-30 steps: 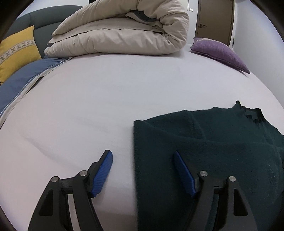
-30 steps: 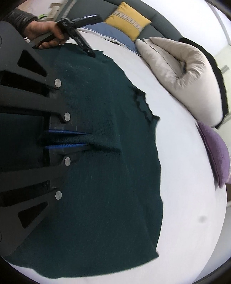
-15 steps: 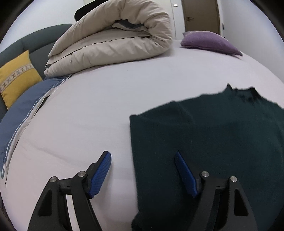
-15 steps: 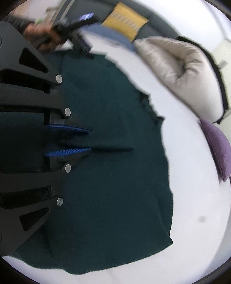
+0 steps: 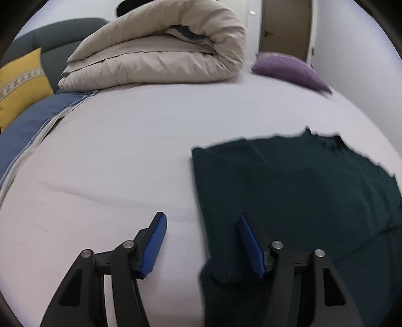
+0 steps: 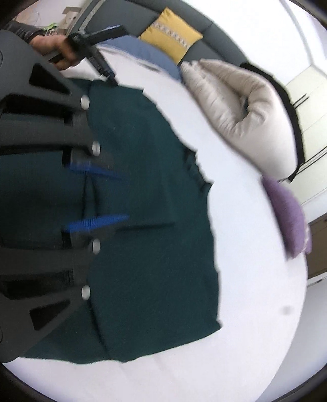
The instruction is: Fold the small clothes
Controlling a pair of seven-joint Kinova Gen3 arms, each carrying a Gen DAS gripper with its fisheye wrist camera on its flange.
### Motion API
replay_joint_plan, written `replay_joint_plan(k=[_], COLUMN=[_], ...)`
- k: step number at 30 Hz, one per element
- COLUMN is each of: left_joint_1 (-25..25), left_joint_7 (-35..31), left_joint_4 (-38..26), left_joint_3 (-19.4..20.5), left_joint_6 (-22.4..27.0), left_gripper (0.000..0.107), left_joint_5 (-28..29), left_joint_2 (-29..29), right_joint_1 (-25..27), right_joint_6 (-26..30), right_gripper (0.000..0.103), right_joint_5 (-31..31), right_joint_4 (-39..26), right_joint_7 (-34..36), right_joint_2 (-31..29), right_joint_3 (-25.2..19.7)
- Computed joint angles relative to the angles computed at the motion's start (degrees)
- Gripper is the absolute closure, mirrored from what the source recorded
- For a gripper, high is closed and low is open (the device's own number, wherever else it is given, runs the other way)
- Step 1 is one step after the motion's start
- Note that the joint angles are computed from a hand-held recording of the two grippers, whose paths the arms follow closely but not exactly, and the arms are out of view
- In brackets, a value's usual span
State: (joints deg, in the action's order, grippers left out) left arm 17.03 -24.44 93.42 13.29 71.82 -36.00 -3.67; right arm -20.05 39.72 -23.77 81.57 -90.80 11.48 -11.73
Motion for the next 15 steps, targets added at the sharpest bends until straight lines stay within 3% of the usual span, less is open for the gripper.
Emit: replay_joint_plan(k=[2, 4, 7, 9, 11, 13, 15], left_joint_1=[-0.55, 0.2, -0.4, -0.64, -0.73, -0.22, 0.52], left_joint_7=[-1.51, -0.47, 0.08, 0.09, 0.66, 1.91, 3.02], left_joint_4=[0.45, 2.15, 2.71, 3.37, 3.48, 3.39, 3.0], left_joint_3=[0.68, -1.4, -0.42, -0.56, 0.14, 2.02, 4.38], left_joint_6=[0.61, -1.54, -0.45, -0.6, 0.46, 2.38, 5.2], left_gripper=[0.043, 0.041, 0.041, 0.041, 0.041, 0.041, 0.042], left_joint_5=[0.2, 1.24, -0.1, 0.38, 0.55, 0.39, 0.33], left_joint_2=[1.36, 0.07, -0.08, -1.13, -2.12, -3.84, -5.22], right_joint_1=[-3.22, -6.63, -4.23, -2.8, -3.92, -1.86, 2.57], right_joint_6=[1.38, 5.0, 4.36, 4.19, 4.29, 2.92, 2.63], right_gripper=[0.061, 0.065, 0.071, 0.071, 0.067, 0.067, 0.058], right_joint_5=[2.1, 6.76, 9.95, 8.6, 7.51, 3.35, -1.1], right_joint_4=[-1.46, -3.48, -2.33, -0.46, 1.57, 6.38, 10.96], right_joint_7=[-0.54, -4.1, -5.29, -6.31, -6.49, -2.94, 1.72], right_joint_2=[1.46, 4.12, 3.53, 1.6, -1.24, -6.49, -11.63], right_joint_3=[2.27, 4.79, 1.77, 1.71, 4.43, 4.6, 3.07])
